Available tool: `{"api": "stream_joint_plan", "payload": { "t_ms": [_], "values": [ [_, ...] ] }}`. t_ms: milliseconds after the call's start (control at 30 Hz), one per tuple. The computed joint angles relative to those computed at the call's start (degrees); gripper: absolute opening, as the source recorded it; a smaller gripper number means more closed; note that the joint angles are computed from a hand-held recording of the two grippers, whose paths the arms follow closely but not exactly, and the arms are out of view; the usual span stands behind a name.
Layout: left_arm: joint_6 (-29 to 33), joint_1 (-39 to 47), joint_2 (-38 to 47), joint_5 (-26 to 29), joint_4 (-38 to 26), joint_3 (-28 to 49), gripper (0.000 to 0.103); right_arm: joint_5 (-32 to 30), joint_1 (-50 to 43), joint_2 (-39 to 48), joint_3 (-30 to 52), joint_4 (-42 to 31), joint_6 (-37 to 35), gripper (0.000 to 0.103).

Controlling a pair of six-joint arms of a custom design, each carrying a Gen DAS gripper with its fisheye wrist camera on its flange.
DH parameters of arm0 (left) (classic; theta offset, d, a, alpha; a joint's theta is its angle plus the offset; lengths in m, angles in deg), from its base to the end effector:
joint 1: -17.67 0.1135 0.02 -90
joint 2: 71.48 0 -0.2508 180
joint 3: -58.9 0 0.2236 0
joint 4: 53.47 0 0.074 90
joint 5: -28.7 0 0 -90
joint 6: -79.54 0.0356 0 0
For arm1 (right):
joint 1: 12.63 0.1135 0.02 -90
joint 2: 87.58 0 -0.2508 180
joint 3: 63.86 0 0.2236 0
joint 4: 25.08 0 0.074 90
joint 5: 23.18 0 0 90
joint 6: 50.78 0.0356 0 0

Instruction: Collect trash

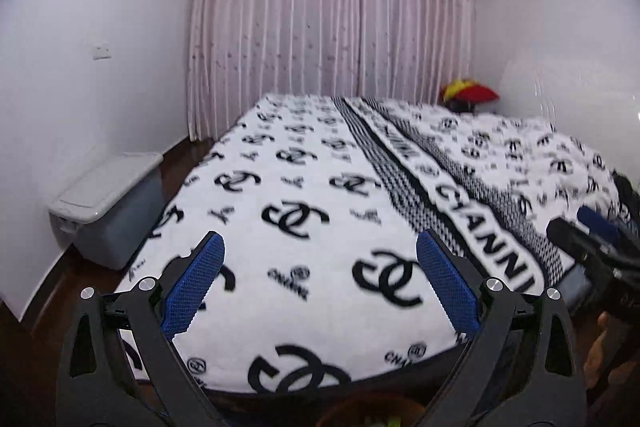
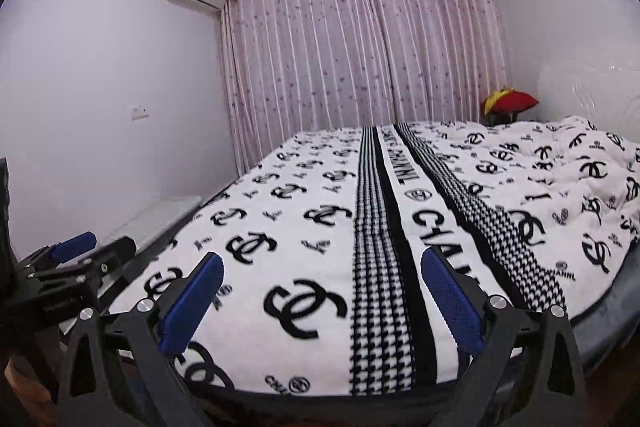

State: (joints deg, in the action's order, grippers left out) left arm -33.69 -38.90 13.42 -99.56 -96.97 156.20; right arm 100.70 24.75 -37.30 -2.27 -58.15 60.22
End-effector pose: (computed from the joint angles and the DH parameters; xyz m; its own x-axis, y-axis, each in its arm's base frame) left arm 0.1855 -0.2411 0.3587 -0.4047 0.0510 -0.9130 0.2215 0.9742 -0.0438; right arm 0.1512 0.0906 0.3119 -0.3082 0.1389 -0.9411 0.0191 0.9900 0.1399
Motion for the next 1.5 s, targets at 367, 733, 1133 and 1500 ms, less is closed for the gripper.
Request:
{"api": "stream_joint_plan", "payload": {
  "t_ms": [367, 733, 1133, 1500],
  "values": [
    [1.4, -1.3, -0.4, -3.1, 0.1, 2.1, 0.094, 2.5, 2.2, -0.1, 1.8, -0.2, -0.5, 0.098],
    [1.3, -3.2, 0.6, -5.6, -0.5, 3.0, 0.094, 1.3, 1.2, 0.0, 1.7, -0.5, -0.4, 0.098],
    [0.6, -3.4, 1.2, -5.8, -0.7, 3.7, 0.094, -0.9, -0.3, -0.4, 0.5, 0.0, -0.1, 0.098],
    [0.1, -3.6, 1.6, -5.9, -1.3, 4.2, 0.094, -1.3, -0.4, -0.2, 0.5, -0.6, 0.7, 0.098]
  ]
}}
